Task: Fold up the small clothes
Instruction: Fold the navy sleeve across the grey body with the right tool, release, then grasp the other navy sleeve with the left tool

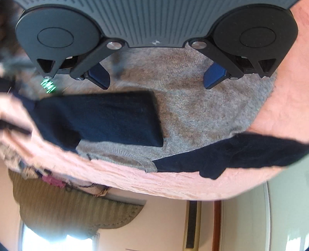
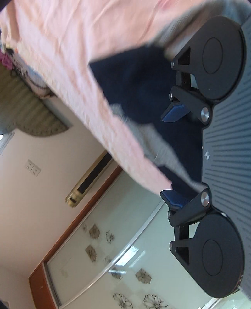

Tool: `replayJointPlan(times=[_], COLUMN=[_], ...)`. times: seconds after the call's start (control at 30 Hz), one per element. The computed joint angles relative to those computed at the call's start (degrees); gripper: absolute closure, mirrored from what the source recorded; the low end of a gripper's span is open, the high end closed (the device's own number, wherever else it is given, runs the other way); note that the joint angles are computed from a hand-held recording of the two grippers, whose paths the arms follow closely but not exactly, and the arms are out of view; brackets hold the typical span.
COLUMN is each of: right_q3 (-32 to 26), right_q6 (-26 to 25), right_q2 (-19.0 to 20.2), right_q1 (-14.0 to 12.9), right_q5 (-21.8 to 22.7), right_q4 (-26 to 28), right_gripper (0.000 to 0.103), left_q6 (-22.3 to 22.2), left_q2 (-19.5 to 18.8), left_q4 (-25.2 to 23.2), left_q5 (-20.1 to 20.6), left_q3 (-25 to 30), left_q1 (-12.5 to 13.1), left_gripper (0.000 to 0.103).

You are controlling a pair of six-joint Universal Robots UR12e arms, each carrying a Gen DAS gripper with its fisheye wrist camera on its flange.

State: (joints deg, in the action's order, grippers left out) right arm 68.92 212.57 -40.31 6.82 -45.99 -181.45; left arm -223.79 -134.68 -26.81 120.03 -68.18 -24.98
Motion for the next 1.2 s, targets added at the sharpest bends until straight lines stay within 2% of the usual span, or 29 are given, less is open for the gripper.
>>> replayJointPlan(times=[0.07, 0.13, 0.2, 0.27, 0.33, 0.37, 0.43, 0.5, 0.57, 0.67, 0.7, 0.8, 0.87, 0.9, 1.0, 1.03, 1.07, 1.13, 1.2], right_q3=[1.70, 1.77, 1.39, 1.10, 0.89, 0.77, 0.50, 0.32, 0.38, 0.31, 0.30, 0.15, 0.12, 0.12, 0.00, -0.05, -0.07, 0.11, 1.04], right_q6=[0.03, 2.94, 2.35, 1.09, 2.18, 2.90, 3.73, 3.40, 1.96, 0.75, 0.74, 1.14, 0.91, 0.73, 0.33, 0.19, -0.13, -0.94, -2.83], right_q2=[-0.20, 0.56, 0.93, 0.87, 1.16, 1.31, 1.53, 1.65, 1.48, 1.40, 1.41, 1.53, 1.56, 1.55, 1.62, 1.64, 1.63, 1.42, 0.21], right_q1=[-0.72, -1.04, -0.96, -0.89, -1.04, -1.12, -1.22, -1.20, -1.04, -0.91, -0.92, -0.98, -1.02, -1.00, -1.00, -1.00, -0.99, -0.94, -0.86], right_q5=[0.60, 2.03, 3.15, 3.98, 4.95, 5.33, 5.91, 6.36, 6.31, 6.35, 6.38, 6.58, 6.72, 6.71, 6.90, 6.99, 7.04, 6.87, 5.46], right_q4=[-0.20, -3.94, -4.20, -2.88, -3.82, -4.19, -4.69, -4.80, -4.12, -3.51, -3.53, -3.78, -3.67, -3.60, -3.43, -3.36, -3.18, -2.54, -0.13], right_gripper=[0.026, 0.025, 0.022, 0.020, 0.018, 0.018, 0.017, 0.013, 0.011, 0.009, 0.009, 0.009, 0.008, 0.008, 0.006, 0.006, 0.005, 0.005, 0.005], left_q6=[-7.01, -17.53, -23.54, -25.47, -24.43, -23.62, -21.42, -17.07, -12.59, -4.60, -1.66, 2.93, 2.99, 2.10, 0.09, -0.67, -1.18, -2.67, -5.34], left_q2=[2.26, 3.01, 2.46, 1.57, 0.86, 0.61, 0.20, -0.24, -0.96, -2.12, -2.33, -1.58, -0.54, -0.07, 0.26, -0.09, -0.21, 0.74, 1.72], left_q4=[8.99, 17.53, 19.69, 19.45, 18.35, 17.07, 14.17, 8.09, 0.22, -3.99, -3.86, 4.24, 7.52, 7.47, 1.28, -2.19, -3.31, 0.28, 0.65], left_q5=[-10.22, -21.37, -29.13, -30.55, -31.41, -30.94, -29.79, -29.30, -27.57, -20.43, -17.73, -12.88, -9.40, -9.08, -12.04, -11.89, -11.08, -8.99, -4.94], left_q3=[-4.25, -7.07, -7.04, -6.00, -4.71, -3.92, -2.17, 0.37, 3.63, 7.16, 8.05, 6.98, 5.09, 4.16, 2.61, 2.84, 2.24, -0.59, -1.69], left_q1=[2.22, 5.06, 7.29, 8.22, 8.65, 8.61, 8.33, 7.97, 7.35, 5.69, 5.12, 4.60, 4.52, 4.79, 5.98, 6.09, 6.04, 5.60, 4.97], left_gripper=[0.000, 0.000, 0.000, 0.000, 0.000, 0.001, 0.019, 0.075, 0.092, 0.096, 0.096, 0.096, 0.097, 0.096, 0.096, 0.096, 0.094, 0.090, 0.075])
